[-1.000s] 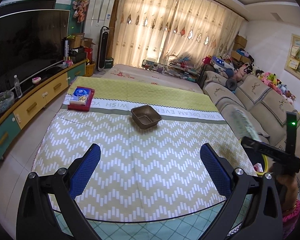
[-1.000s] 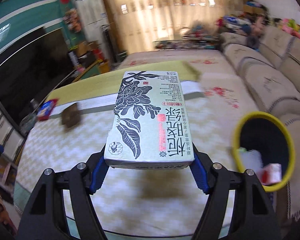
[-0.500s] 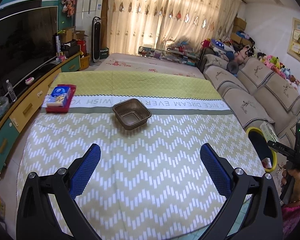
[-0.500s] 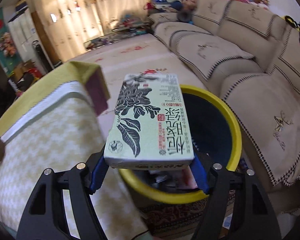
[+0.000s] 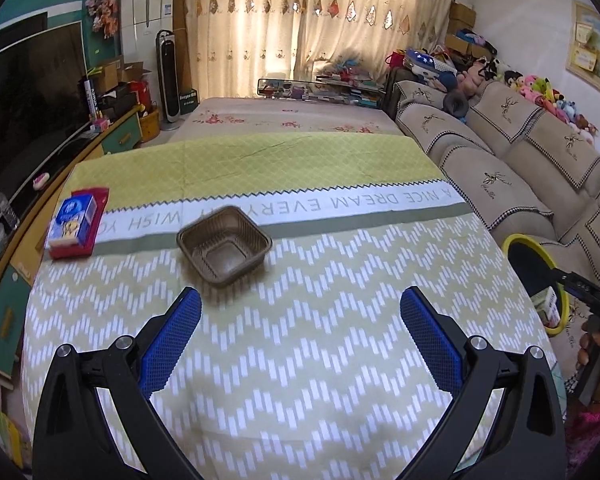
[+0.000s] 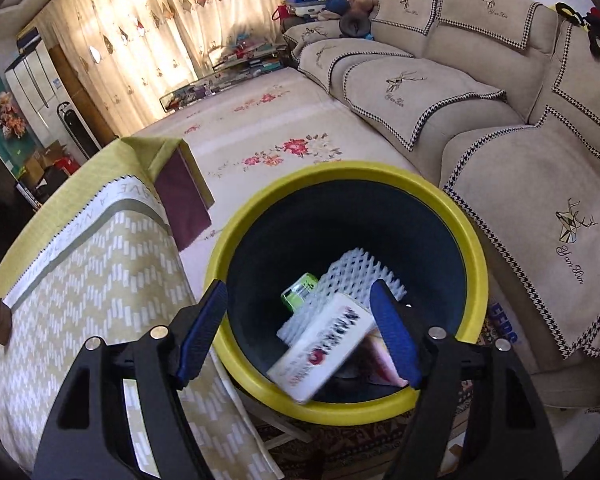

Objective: Collect trash
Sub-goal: 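Grasp the brown plastic tray by its rim with the left gripper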

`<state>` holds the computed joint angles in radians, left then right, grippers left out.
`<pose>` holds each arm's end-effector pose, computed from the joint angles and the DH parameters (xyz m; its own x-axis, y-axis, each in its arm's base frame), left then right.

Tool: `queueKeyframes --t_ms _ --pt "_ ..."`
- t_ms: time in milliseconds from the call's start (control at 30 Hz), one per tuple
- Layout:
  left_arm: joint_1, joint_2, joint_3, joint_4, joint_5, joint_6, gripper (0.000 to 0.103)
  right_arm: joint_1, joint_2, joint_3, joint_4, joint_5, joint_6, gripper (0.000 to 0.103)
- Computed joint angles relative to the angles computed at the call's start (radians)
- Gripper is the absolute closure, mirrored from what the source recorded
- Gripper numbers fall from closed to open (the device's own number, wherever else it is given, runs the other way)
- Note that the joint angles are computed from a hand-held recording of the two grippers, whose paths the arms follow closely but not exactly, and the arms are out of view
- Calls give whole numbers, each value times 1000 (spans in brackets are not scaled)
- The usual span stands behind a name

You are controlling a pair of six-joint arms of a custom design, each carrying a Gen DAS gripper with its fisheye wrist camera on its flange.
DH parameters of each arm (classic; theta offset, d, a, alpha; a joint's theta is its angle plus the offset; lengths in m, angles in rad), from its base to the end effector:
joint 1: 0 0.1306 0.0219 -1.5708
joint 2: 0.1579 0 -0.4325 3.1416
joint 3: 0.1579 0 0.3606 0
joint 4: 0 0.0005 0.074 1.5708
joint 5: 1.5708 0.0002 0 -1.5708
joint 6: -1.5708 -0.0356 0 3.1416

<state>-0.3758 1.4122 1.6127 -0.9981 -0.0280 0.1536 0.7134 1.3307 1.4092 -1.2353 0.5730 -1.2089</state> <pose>0.4201 -0.1652 0.5563 -0.7112 0.1162 -0.6933 0.2427 0.9662 -0.0871 0.3060 0.2386 0.4947 -0.6051 0.5156 -0.6066 0.5111 0.8358 0.2005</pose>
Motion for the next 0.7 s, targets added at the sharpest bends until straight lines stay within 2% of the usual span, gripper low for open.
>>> queueKeyframes --t_ms 233,333,400,533,700 --pt "43 78 73 -22 19 -63 6 23 -5 31 -9 40 1 32" --pt "51 114 106 -45 22 -99 15 29 -3 40 -16 47 -3 31" --pt "54 139 125 -64 21 -117 25 31 1 43 -17 43 1 31" --pt "59 182 154 -90 11 -142 36 35 13 54 -16 36 11 31" --pt "58 227 186 -128 -4 -174 56 37 18 57 -14 33 16 31"
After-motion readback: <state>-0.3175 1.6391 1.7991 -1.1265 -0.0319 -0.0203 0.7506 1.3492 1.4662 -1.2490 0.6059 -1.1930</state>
